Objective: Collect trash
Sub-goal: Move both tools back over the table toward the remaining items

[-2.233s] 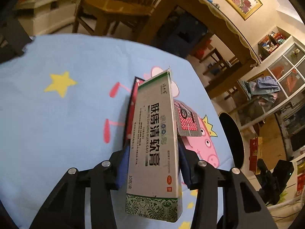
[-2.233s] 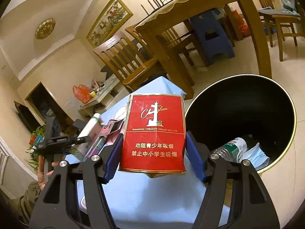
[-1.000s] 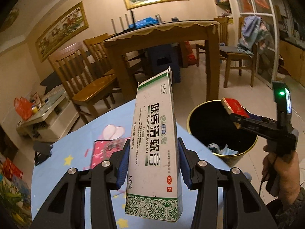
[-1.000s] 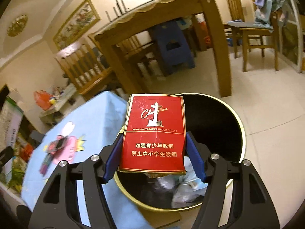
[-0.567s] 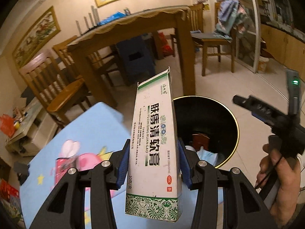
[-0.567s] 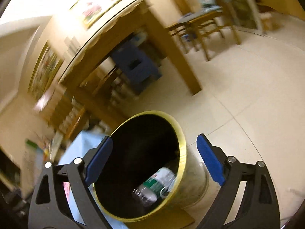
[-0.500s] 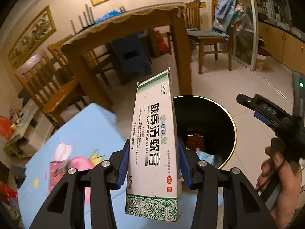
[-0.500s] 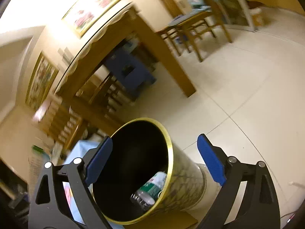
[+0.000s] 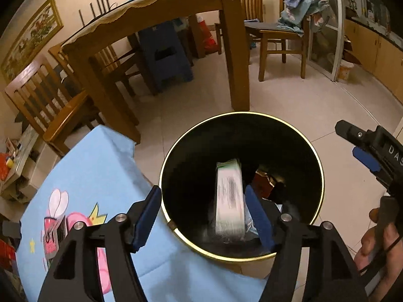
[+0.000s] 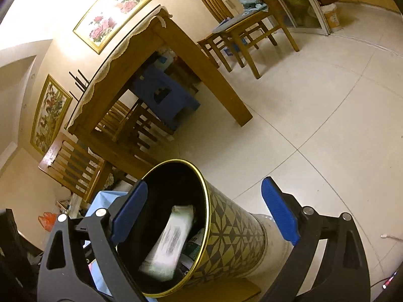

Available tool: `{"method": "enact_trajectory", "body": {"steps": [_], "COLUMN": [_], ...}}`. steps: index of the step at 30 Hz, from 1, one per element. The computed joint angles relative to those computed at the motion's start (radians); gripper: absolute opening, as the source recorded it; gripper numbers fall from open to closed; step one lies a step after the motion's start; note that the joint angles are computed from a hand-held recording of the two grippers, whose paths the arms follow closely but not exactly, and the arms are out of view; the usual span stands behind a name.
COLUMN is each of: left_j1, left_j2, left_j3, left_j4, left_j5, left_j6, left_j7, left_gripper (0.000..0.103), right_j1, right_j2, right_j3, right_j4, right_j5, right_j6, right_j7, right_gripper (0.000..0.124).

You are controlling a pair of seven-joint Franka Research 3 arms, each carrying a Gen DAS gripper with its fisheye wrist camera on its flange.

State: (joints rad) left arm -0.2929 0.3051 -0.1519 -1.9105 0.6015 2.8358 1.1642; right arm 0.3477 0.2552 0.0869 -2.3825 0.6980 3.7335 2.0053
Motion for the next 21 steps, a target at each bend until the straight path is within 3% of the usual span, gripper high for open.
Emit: {"method": "enact_trajectory", "body": {"steps": [8,10,14,17,21], "left_j1": [0.089,0.117,0.176,0.201,0.238], "left_j2": [-0.185,-0.226,-0.319,-0.397,-0.467], "left_j3": [0.013,0.013,0.011,0.037,0.071], "left_j4": [-0.251,-0.302,-0.41,-0.495,-0.572], "left_j5": [-0.032,-0.046,-0.188,-0.264,-0.287], "left_j6": [0.111,0.133,0.184,0.236,0.284], "left_j7": [-0.005,0.003,0.11,0.175,0.211], "left_gripper": [0.075,0.076,0.077,0.085,0.091], "right_j1": [0.082,0.113,0.173,0.188,0.189], "right_j2": [0.005,0.016,0.048,0.064,0.067], "right_j3": [-0.031,-0.042,-0.055,-0.031,0.021], "right_j4": [0.07,0.107,0.204,0.257,0.279], "right_j5": [0.193,0.277,0.475,0.556,0.546], "right_j6": [-0.045,-0.061,-0.073,-0.041,0.003], "right_j7": [-0.238,-0.344,-0.604,-0.75,-0.841], "right_gripper": [0.091,0.092,0.092,0.092,0.093]}}
